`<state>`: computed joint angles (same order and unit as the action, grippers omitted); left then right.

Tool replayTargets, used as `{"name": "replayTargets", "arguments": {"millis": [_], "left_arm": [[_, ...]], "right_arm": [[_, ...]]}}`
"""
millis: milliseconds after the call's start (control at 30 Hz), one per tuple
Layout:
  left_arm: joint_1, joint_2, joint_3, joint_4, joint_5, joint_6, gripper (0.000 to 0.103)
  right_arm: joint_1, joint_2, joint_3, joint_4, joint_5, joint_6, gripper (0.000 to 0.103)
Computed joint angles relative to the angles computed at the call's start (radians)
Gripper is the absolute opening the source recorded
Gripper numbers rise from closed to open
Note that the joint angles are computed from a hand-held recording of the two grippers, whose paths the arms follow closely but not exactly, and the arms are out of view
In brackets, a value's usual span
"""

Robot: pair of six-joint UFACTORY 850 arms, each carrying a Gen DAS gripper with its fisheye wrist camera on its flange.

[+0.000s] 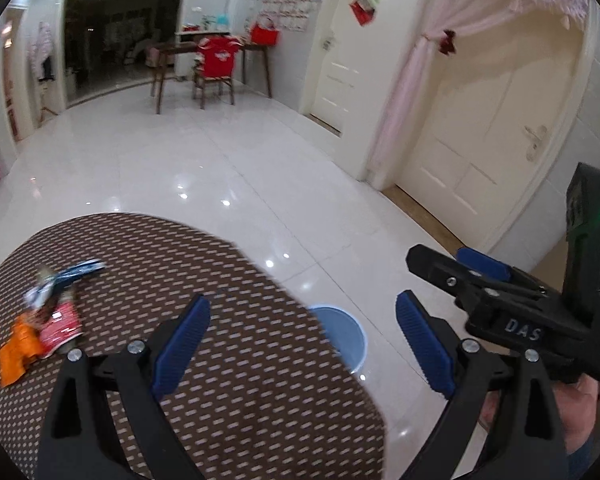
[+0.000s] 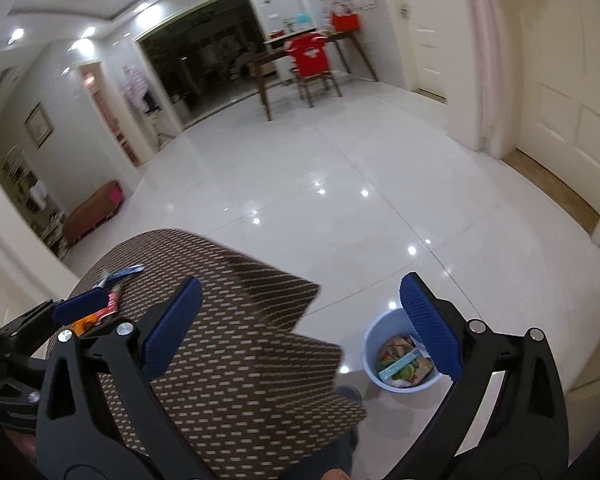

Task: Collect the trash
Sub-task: 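Move both open tools back over the table, then grasp the orange bag with the left tool while the right tool grasps the red snack wrapper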

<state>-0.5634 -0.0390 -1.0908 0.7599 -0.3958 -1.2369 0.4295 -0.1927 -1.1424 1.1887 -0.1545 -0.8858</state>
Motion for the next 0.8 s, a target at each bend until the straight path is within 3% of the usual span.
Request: {"name": "replayTargets", "arguments": {"millis": [167,333,567,667,800], "left_arm": [[0.021,0.139,0.137,0.151,-0.057,-0.158,0.092],[0.061,0.236,0.236,0.211,-0.108,-0.187,0.092],[0.238,0.362,0.389,0.199,-0.079,-0.036,0.092],[0.324,0.374,0.430,0.229,-0.040,0.010,0.092],[0.388,0.321,0.433,0.242,0.000,0.113,0.092]], "right_arm": [[0.080,-0.025,-0.047,-0.115,-0.001,0.086,0.097],[0.153,-0.075,-0.108,-0.299,-0.010,0.251,0.097],[0.243,-0.148,-0.183,-0.539,-0.030,0.475,0.097],[0.270,-0.180,-0.219,-0.648,-0.041,0.580,0.097],[0.291,-0.206,-0.237,-0.708,-0.056,0.640,0.097]]}}
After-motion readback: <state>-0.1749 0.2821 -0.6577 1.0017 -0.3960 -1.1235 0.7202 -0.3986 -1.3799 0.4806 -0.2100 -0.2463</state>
